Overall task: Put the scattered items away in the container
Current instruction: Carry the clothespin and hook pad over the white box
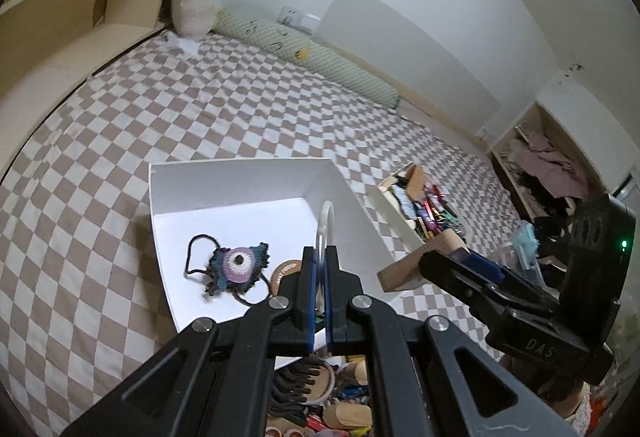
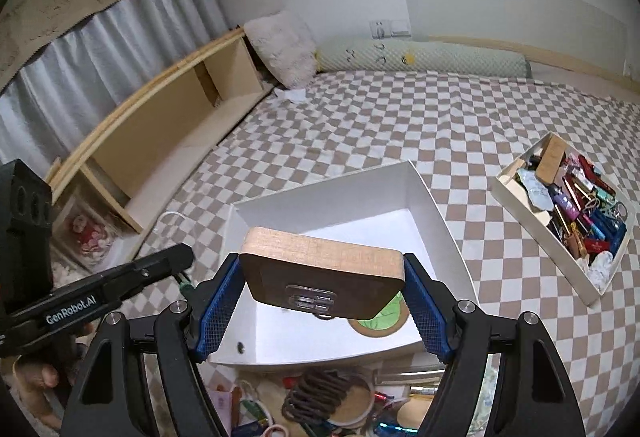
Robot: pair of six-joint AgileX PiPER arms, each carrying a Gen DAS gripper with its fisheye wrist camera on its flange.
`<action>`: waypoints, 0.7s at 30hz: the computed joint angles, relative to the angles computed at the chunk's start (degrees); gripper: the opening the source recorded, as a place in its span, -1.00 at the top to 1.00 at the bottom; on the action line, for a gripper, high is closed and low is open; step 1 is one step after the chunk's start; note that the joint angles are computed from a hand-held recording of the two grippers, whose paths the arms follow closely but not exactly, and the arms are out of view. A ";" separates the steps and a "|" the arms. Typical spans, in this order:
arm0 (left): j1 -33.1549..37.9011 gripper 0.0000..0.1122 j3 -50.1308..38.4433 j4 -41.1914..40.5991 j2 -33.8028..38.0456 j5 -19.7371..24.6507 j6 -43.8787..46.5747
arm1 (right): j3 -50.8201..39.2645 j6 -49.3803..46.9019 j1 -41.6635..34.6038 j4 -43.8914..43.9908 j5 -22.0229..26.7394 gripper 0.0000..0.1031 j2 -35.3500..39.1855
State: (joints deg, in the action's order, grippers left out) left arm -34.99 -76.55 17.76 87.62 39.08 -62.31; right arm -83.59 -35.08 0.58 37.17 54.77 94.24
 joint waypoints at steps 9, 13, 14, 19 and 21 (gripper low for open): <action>2.01 0.93 -2.42 -2.93 7.22 2.13 2.50 | -0.08 2.87 2.02 -4.61 -2.16 -0.52 5.32; 2.50 0.93 -3.03 -4.00 9.74 2.65 3.14 | -0.06 2.94 2.58 -5.60 -2.38 -0.52 7.48; 2.69 0.93 -3.23 -4.34 10.38 2.71 3.39 | 0.09 3.04 2.80 -5.94 -2.69 -0.52 7.92; 3.40 0.93 -3.29 -5.09 12.47 2.81 3.68 | -0.05 3.80 3.63 -7.57 -3.63 -0.52 9.85; 3.60 0.93 -3.48 -5.20 13.28 3.11 3.76 | 0.01 4.04 3.96 -8.35 -4.01 -0.52 10.44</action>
State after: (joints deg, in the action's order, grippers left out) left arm -31.38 -80.04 12.56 100.90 42.19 -58.56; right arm -83.58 -31.03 4.54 28.83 50.76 104.68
